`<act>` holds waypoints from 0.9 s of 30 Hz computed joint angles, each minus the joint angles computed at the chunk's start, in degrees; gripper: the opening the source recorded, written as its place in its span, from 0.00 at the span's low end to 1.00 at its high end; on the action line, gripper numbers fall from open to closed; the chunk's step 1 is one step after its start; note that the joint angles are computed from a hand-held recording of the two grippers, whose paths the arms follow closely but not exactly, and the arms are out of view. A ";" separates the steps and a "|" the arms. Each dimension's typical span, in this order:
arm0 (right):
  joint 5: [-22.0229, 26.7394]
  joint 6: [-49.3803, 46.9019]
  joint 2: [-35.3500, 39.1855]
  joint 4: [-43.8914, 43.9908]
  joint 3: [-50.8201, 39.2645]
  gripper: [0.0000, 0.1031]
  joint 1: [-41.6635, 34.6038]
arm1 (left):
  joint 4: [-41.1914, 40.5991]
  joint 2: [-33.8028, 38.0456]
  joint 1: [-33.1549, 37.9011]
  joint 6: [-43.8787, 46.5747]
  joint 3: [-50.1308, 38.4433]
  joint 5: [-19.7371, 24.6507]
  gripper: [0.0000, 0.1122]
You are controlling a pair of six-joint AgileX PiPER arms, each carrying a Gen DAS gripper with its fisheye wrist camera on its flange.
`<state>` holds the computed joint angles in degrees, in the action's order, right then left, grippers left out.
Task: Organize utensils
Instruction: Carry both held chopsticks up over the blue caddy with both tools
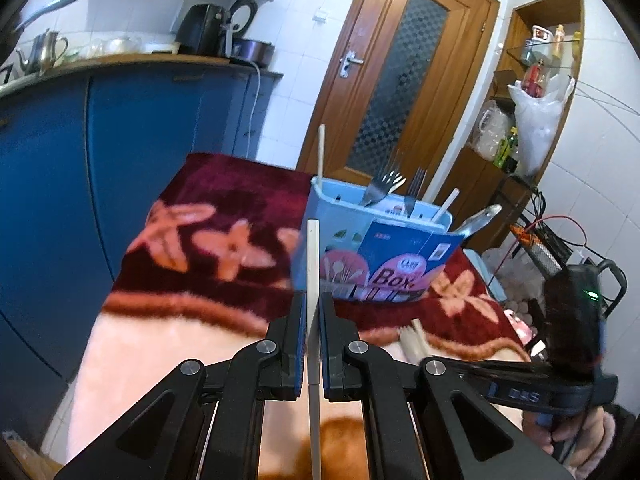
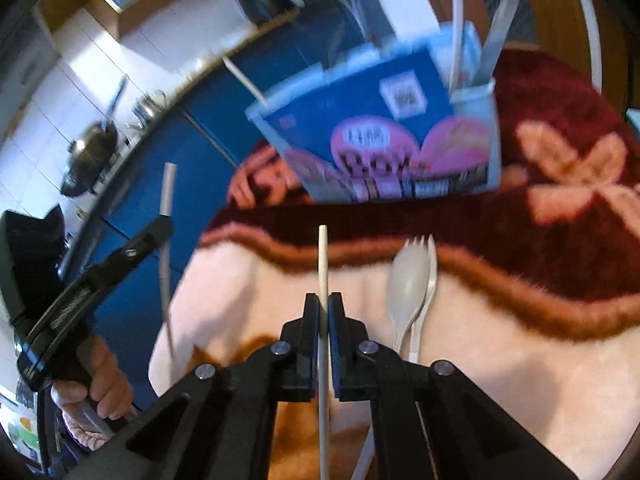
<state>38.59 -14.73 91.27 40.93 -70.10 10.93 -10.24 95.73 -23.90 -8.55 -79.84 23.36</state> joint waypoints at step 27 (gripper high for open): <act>-13.41 -18.59 -6.03 13.66 1.25 0.06 -8.27 | 35.12 21.88 -4.55 -28.10 -41.12 0.73 0.05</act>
<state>25.18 -33.32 85.24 54.60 -68.85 2.66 24.88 117.61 -28.45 -36.65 -120.96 24.09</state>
